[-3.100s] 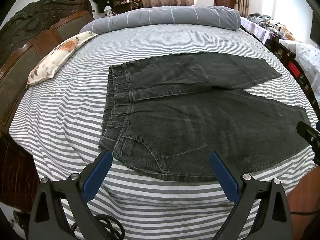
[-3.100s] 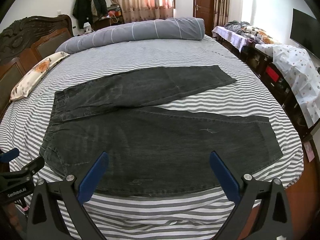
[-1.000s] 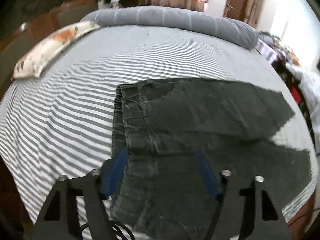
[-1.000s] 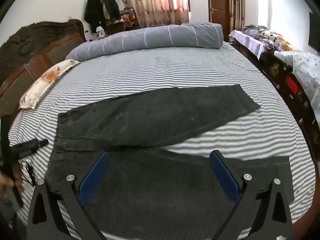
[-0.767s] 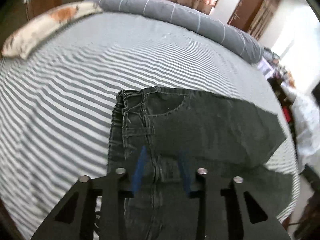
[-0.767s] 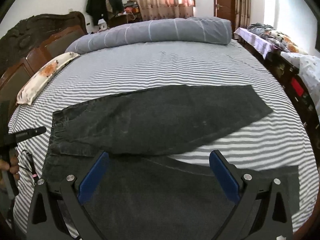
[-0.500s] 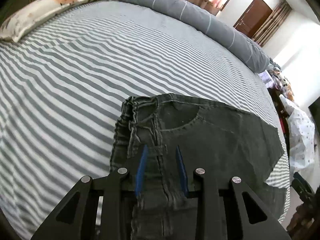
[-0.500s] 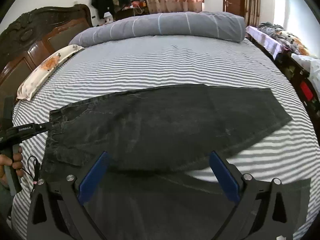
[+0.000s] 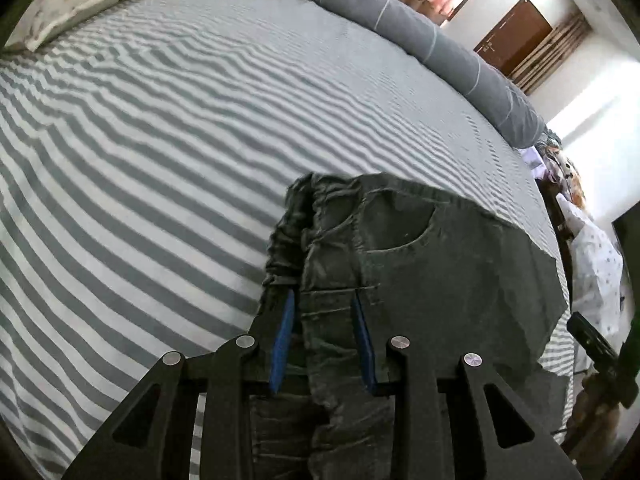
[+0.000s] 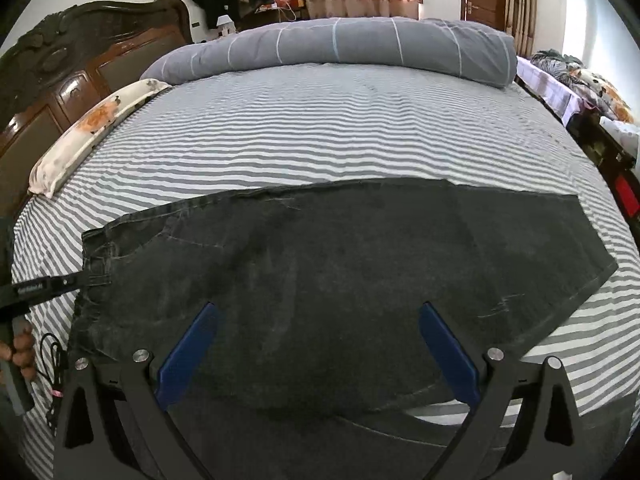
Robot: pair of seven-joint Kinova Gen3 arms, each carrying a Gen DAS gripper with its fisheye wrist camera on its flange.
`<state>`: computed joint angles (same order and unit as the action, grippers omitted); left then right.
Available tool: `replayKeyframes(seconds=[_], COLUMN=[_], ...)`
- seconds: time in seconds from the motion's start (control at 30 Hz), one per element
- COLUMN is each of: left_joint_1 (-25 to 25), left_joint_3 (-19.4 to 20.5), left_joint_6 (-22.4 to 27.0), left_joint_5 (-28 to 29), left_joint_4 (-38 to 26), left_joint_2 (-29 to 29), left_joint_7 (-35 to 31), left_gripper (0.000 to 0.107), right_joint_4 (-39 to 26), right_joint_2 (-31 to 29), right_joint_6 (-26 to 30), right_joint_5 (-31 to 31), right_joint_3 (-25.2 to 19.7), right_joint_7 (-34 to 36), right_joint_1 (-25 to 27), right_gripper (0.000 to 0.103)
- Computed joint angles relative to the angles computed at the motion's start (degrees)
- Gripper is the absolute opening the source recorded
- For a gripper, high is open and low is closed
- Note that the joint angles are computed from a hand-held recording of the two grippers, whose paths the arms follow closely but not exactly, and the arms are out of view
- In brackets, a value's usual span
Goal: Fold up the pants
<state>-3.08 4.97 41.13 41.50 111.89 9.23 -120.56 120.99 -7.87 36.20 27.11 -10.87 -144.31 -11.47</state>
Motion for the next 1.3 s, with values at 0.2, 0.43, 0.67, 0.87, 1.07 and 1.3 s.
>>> replayKeyframes(seconds=[0.2,0.43,0.67,0.87,1.07,1.3], left_joint_1=[10.23,13.7,15.7,6.57,-8.88,-2.98], left_joint_3=[-12.72,-15.79,-16.2,-5.71,8.48,-1.04], left_joint_6=[3.26,4.08,-2.45,-8.04,-6.49,-2.96], left_joint_5=[7.66,13.65,20.77,29.45,40.69,47.06], left_joint_4=[-3.36,-7.28,-4.42,1.73,7.37,11.23], left_joint_2=[3.57,7.87,8.3,3.14,-2.28,-4.97], left_joint_7=[-3.12,-3.28,-5.9,-19.7,-33.68,-43.4], left_gripper=[0.03,0.03,0.026,0.005,0.005,0.005], right_joint_4=[-0.68,-4.07,-12.48,-22.39,-36.27,-53.45], right_joint_2=[1.89,5.9,16.33,25.46,35.16,43.7], right_joint_6=[-0.95,-3.75,-1.32,4.81,18.11,34.42], right_joint_5=[-0.92,-6.64,-6.66,-8.92,-12.38,-19.21], right_joint_3=[-3.59,-16.09,-30.5,-38.37,-41.7,-33.25], right_joint_7=[1.98,16.27,32.58,46.56,60.54,76.85], right_joint_1=[4.12,21.32,36.84,44.54,44.69,34.37], right_gripper=[0.1,0.1,0.1,0.099,0.099,0.081])
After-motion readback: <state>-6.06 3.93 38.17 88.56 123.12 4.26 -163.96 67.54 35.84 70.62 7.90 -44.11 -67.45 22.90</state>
